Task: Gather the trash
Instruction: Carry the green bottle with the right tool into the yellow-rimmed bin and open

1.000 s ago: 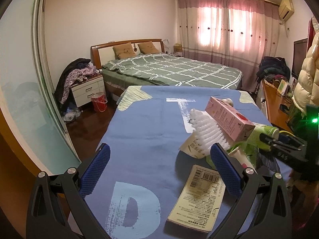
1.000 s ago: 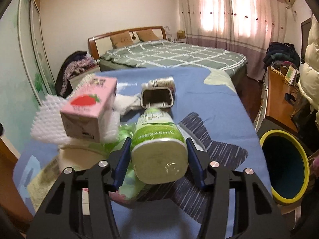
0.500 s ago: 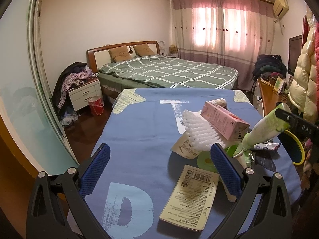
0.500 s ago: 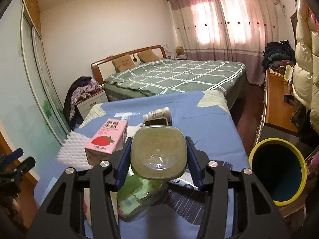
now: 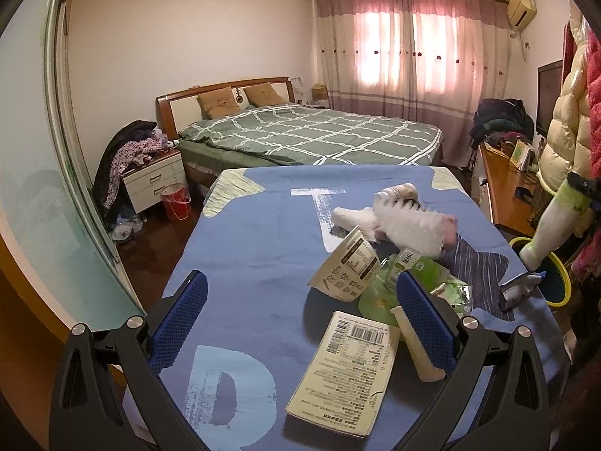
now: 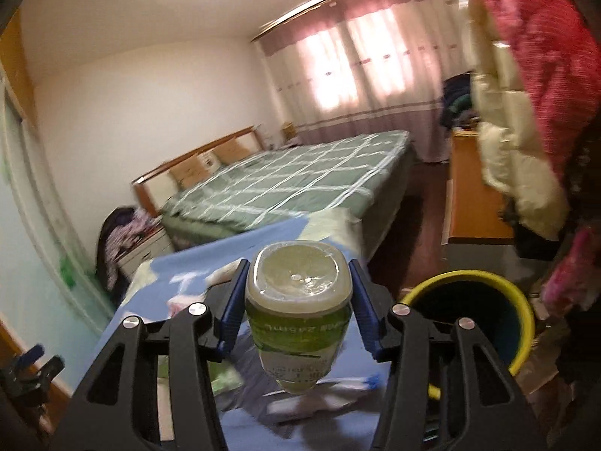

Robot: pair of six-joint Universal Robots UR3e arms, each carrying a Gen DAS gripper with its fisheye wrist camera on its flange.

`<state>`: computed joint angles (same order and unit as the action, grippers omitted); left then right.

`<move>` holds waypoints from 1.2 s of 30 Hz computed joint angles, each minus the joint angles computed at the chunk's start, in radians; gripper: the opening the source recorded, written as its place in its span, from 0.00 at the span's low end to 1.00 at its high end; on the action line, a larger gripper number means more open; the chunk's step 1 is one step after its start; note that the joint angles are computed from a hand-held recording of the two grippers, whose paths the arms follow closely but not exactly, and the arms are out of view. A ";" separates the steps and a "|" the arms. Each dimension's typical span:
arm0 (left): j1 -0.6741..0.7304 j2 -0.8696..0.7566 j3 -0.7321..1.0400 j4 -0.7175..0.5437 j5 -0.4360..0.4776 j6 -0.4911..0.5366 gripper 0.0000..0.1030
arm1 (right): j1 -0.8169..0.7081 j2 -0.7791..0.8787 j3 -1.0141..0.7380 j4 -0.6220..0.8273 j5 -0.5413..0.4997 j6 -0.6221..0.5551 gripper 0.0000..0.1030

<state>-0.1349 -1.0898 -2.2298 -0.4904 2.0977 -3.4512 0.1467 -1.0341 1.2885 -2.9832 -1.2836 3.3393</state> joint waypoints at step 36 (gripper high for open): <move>-0.025 -0.069 -0.094 0.064 -0.114 0.084 0.96 | -0.025 0.484 -0.504 0.427 -0.375 0.021 0.53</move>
<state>-0.1597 -1.1584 -2.3238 -0.4269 1.9842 -3.3672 0.1218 -0.5498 0.7848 -2.5564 -1.6586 3.3608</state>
